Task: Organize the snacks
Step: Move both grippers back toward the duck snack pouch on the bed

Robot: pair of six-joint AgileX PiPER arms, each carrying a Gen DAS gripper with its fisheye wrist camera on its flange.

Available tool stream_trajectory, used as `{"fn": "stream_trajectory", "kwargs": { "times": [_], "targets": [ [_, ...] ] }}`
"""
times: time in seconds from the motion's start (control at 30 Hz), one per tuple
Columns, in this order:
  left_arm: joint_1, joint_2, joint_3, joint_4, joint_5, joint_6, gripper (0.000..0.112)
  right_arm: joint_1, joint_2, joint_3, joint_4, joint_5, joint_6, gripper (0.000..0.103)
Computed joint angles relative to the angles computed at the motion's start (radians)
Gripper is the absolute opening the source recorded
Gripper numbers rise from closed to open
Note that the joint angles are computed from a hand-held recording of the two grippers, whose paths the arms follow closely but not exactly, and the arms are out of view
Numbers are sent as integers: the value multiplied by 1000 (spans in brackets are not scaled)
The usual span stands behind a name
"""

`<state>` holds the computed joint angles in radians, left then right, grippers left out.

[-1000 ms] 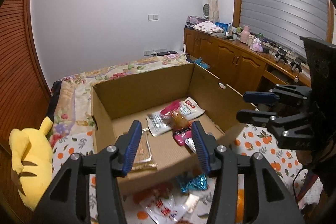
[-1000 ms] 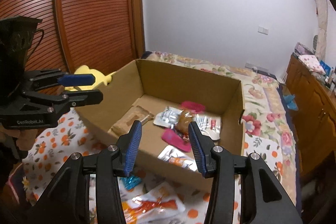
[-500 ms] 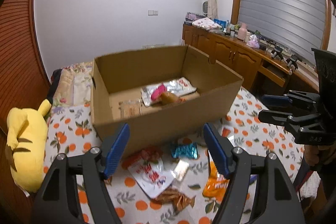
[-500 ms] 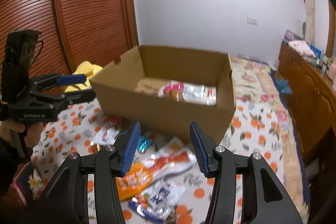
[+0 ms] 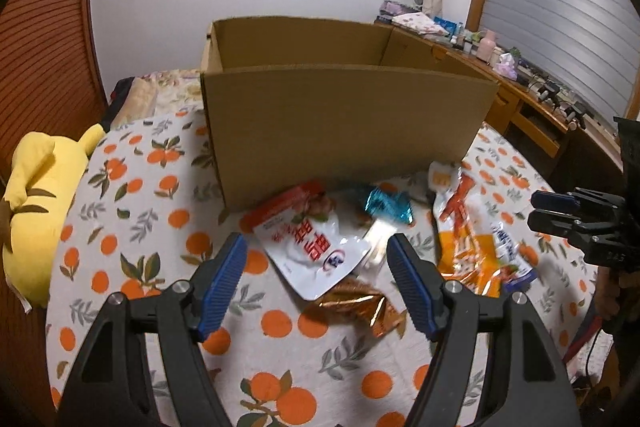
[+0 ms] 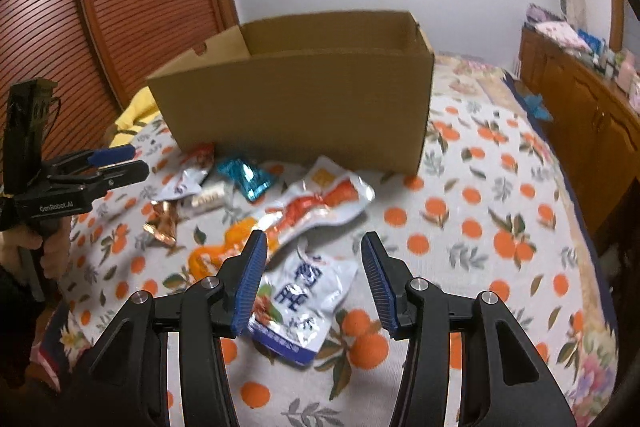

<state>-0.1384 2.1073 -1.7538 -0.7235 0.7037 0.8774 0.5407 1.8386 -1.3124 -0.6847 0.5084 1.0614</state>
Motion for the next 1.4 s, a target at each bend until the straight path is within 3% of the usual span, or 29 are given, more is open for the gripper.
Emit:
{"fn": "stream_trajectory", "kwargs": {
  "times": [0.07,0.4,0.57,0.73,0.87,1.07,1.3,1.4],
  "targets": [
    [-4,-5,29,7,-34,6,73,-1,6,17,0,-12,16,50],
    [8,12,37,0,-12,16,73,-12,80,-23,100,-3,-49,51],
    [11,25,19,21,-9,-5,73,-4,138,-86,131,66,-73,63],
    [-3,50,-29,55,-5,-47,73,22,150,-95,67,88,-52,64],
    [-25,80,-88,103,-4,-94,73,35,149,-77,-5,94,-1,53],
    [-50,180,-263,219,52,-257,73,51,159,-78,-64,117,50,53],
    [-68,325,-512,320,192,-440,73,58,158,-73,-80,119,66,54],
    [-80,319,-494,356,170,-452,73,55,157,-72,-79,116,65,54]
  ]
}}
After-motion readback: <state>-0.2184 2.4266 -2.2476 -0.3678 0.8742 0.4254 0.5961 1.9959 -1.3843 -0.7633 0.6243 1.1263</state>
